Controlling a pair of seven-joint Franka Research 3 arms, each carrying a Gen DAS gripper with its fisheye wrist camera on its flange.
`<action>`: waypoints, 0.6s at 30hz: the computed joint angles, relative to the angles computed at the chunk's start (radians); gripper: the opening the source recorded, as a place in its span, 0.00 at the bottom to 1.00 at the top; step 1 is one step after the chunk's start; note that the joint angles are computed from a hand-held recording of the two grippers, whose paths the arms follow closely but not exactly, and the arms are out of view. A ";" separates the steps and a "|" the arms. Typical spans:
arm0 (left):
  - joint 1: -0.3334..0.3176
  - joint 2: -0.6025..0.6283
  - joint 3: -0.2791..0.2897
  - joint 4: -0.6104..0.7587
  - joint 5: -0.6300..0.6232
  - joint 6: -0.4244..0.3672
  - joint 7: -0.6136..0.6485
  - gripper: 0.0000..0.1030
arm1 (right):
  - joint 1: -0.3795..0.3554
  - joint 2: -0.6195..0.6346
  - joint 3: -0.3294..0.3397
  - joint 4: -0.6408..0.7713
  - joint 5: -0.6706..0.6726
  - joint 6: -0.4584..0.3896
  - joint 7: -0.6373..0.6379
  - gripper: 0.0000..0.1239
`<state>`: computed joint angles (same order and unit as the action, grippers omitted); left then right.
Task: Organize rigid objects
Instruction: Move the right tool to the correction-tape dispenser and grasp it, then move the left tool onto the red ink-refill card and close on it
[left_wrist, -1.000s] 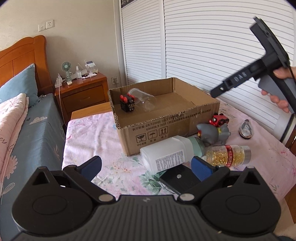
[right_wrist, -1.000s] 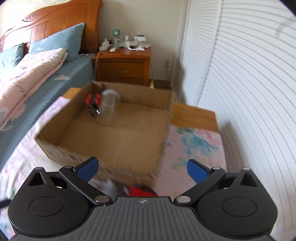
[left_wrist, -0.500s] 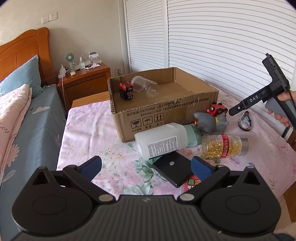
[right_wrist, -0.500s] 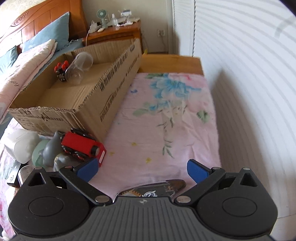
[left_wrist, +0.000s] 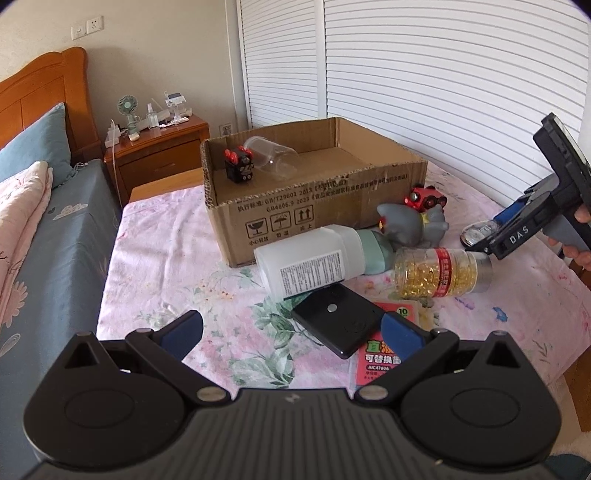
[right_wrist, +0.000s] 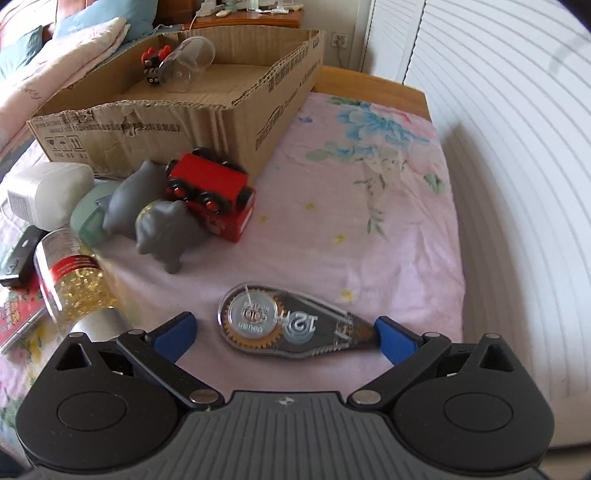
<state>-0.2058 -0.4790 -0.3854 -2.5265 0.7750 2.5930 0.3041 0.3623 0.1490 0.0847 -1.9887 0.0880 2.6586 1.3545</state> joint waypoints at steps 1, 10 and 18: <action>-0.003 0.004 0.006 -0.003 -0.005 0.011 0.005 0.99 | 0.002 -0.001 -0.002 -0.002 -0.005 0.003 0.009 0.83; -0.028 0.080 0.043 -0.012 -0.068 0.122 0.113 0.99 | 0.006 -0.018 -0.002 -0.046 -0.010 0.072 0.032 0.83; -0.021 0.176 0.032 0.032 -0.079 0.157 0.122 0.99 | 0.005 -0.028 0.001 -0.072 -0.010 0.109 0.039 0.83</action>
<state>-0.2268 -0.3026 -0.3535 -2.4943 0.6963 2.7497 0.4263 0.3668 0.1214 0.0858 -2.0602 0.0782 2.7674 1.3932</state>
